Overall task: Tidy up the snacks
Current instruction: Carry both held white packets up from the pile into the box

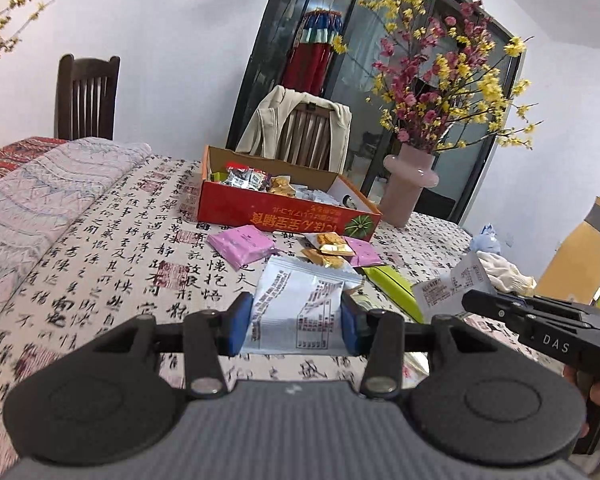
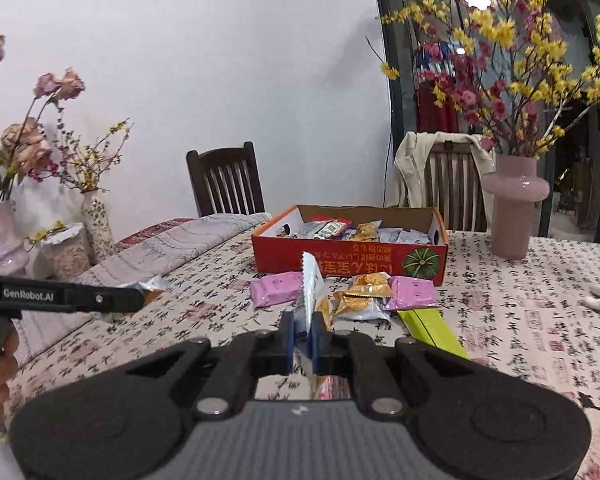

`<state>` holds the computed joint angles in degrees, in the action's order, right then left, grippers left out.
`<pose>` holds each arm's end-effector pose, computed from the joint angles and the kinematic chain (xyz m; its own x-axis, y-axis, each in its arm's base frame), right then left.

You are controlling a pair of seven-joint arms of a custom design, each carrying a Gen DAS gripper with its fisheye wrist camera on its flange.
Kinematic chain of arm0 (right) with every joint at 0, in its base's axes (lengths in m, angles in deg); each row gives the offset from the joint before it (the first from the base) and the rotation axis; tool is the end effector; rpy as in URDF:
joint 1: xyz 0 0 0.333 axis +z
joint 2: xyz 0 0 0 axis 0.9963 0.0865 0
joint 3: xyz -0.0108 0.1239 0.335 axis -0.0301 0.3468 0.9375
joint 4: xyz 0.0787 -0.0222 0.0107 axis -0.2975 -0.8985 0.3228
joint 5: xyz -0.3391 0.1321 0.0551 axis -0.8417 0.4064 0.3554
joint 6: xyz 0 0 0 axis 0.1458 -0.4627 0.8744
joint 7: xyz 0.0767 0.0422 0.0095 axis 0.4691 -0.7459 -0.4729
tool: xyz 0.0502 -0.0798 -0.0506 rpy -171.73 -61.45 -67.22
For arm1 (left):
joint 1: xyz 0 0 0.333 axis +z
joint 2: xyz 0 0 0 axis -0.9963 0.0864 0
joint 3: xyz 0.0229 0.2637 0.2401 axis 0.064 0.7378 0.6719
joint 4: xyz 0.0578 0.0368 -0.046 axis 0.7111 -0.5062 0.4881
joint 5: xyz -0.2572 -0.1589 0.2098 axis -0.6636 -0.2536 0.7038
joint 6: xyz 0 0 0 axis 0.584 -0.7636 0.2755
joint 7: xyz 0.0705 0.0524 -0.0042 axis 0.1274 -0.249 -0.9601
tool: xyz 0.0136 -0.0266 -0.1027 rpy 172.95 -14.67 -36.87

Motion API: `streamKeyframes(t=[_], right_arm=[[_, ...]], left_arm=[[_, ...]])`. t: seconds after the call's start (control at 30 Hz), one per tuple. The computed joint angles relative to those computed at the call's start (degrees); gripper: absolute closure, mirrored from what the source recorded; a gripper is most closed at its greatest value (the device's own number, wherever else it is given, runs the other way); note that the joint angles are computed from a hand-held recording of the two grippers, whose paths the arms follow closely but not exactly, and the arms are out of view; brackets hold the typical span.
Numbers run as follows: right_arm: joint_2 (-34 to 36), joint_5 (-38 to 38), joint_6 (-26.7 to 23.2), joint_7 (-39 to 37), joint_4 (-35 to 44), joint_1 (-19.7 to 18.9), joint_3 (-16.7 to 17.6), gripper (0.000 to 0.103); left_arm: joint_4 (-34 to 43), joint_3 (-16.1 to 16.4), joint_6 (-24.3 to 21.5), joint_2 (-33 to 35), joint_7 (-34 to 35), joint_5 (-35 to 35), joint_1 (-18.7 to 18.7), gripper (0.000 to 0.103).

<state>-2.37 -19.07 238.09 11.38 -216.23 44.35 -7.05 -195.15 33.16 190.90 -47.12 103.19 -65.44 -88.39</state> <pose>0.3887 0.1156 0.4886 -0.1578 -0.9800 -0.1214 -0.3562 0.1712 -0.9186 0.5499 -0.0995 0.5140 -0.6588 -0.7032 0.2675 -0.4974 0.1403 -0.8561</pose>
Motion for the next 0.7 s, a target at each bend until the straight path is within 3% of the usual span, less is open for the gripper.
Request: streamKeyframes(t=[0.23, 0.47, 0.7], right_arm=[[-12.26, 0.65, -6.53, 5.30, -5.06, 6.55, -2.64, 0.096], [-24.95, 0.65, -13.44, 12.50, -9.49, 10.98, -1.80, 0.096], [-34.52, -1.53, -20.90, 18.42, -12.42, 14.66, -2.39, 0.096]], left_arm=[[-7.43, 2.23, -3.64, -6.89, 3.46, -3.34, 0.84, 0.057], [-12.49, 4.42, -6.78, -11.78, 4.35, -2.83, 1.36, 0.057], [-12.57, 5.32, -10.46, -12.56, 3.51, -1.64, 1.75, 0.057]])
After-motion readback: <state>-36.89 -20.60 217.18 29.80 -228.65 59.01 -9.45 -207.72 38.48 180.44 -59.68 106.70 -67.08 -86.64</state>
